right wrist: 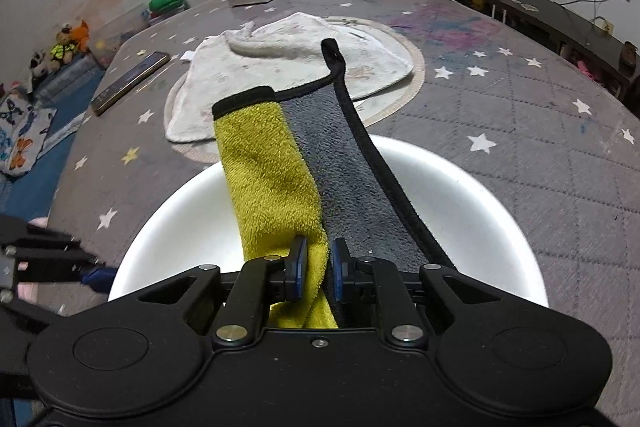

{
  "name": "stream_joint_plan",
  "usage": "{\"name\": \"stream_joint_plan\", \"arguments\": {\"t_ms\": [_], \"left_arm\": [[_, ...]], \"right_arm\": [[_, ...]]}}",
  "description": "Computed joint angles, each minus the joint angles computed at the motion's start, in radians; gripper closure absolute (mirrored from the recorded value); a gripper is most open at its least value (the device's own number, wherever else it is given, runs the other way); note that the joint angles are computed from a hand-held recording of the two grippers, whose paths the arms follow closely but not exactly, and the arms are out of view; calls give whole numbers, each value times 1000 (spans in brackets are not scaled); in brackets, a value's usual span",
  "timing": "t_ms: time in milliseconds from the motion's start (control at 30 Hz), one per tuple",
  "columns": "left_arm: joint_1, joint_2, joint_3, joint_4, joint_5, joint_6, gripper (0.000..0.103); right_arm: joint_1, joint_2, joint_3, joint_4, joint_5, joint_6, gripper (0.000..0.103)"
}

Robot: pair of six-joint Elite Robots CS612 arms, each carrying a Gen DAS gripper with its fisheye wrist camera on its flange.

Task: Clean bowl
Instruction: 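Wipe the bowl interior with the yellow-and-grey towel in the right gripper, then rub the towel across the bowl bottom with the right gripper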

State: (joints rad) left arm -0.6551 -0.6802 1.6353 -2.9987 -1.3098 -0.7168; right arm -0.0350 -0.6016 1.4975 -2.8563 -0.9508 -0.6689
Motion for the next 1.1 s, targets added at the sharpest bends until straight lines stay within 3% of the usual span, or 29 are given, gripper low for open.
{"name": "stream_joint_plan", "arguments": {"t_ms": [500, 833, 933, 1000, 1100], "left_arm": [[-1, 0, -2, 9, -1, 10, 62], [11, 5, -8, 1, -18, 54, 62], [9, 5, -7, 1, -16, 48, 62], [-2, 2, -3, 6, 1, 16, 62], [-3, 2, -6, 13, 7, 16, 60]], "right_arm": [[-33, -48, 78, 48, 22, -103, 86], [-56, -68, 110, 56, 12, -96, 85], [-62, -69, 116, 37, -2, -81, 82], [-62, -67, 119, 0, -21, -62, 73], [-62, -61, 112, -19, -33, -48, 72]]}}
